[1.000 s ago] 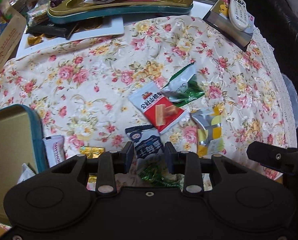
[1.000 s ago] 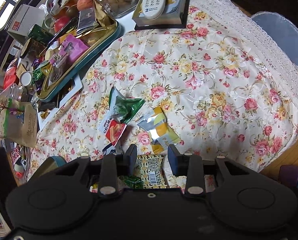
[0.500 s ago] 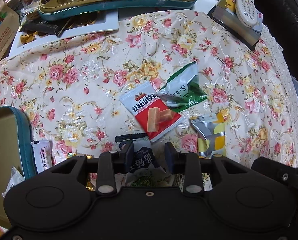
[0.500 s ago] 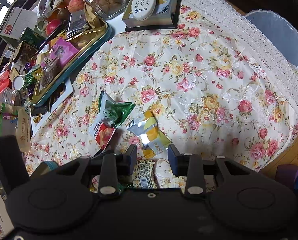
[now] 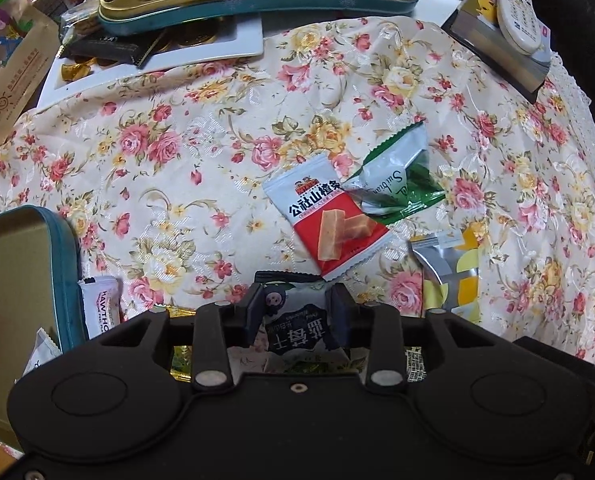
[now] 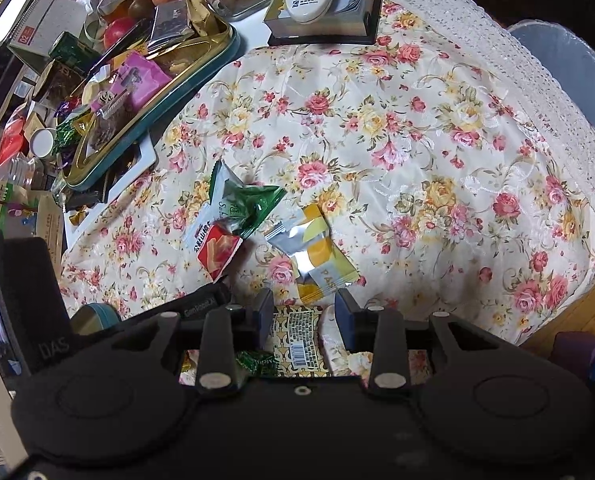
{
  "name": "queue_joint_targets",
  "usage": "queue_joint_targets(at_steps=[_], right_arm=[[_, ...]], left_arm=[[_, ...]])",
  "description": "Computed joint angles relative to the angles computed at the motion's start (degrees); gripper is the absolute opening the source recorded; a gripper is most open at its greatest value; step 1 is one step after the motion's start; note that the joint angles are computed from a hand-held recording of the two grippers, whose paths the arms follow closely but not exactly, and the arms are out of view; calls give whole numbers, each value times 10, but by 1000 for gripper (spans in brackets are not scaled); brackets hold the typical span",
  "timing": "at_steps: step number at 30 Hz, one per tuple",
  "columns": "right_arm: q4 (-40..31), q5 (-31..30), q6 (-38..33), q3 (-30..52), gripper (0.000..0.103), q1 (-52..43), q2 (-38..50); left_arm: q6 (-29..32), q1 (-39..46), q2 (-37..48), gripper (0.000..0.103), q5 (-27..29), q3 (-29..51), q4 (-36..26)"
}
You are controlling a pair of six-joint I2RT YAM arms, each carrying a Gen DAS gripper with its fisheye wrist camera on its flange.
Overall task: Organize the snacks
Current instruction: 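Grasp the dark blue packet with the left tool, then move the right tool toward the yellow-silver packet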
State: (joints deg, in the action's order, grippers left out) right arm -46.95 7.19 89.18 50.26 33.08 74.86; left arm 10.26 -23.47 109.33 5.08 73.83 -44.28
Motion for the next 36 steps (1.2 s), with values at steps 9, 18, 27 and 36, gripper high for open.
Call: queue_joint_targets(at_steps=[9, 18, 27, 36], right_arm=[[-6, 4, -2, -1, 37, -1, 8], [-4, 6, -4, 0, 37, -1, 5], [-8, 16, 1, 1, 37, 0, 1], [1, 28, 0, -1, 37, -1, 10]], left_arm=[[-6, -10, 18, 53, -5, 0, 0], [-13, -16, 9, 47, 17, -12, 6], [-9, 13, -31, 47, 25, 34, -60], [32, 34, -82, 47, 11, 99, -117]])
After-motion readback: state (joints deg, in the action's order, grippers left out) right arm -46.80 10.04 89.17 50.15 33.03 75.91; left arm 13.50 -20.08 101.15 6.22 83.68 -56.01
